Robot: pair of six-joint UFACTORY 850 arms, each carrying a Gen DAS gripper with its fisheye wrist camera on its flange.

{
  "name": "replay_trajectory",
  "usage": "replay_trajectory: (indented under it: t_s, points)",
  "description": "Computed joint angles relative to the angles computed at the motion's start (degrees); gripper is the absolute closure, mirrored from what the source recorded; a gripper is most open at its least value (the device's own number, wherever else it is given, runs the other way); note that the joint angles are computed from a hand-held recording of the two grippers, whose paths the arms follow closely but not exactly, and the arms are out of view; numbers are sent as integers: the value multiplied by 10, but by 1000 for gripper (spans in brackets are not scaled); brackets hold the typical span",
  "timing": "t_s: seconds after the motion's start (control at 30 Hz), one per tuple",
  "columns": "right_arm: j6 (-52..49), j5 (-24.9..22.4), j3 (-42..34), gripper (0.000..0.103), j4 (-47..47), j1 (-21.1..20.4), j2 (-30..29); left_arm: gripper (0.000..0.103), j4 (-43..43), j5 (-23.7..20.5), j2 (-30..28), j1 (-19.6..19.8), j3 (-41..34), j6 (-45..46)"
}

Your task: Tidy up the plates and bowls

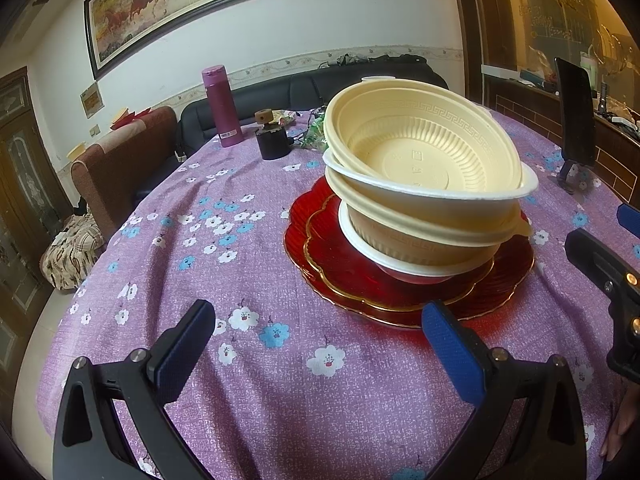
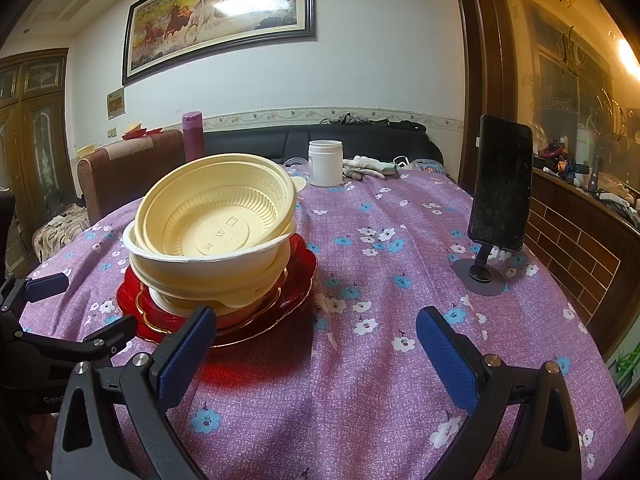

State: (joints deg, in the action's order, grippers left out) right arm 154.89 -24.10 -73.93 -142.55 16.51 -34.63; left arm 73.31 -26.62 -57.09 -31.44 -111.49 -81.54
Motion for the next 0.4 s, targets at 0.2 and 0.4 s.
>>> replay_trajectory:
  t_s: [0.2, 0.4]
  points:
    - [-2, 0, -1, 2, 1, 0, 0, 0, -7, -1, 0, 1, -1, 11]
    - [0, -1, 0, 2, 0, 0, 0, 0, 4, 12, 9, 4, 11, 2]
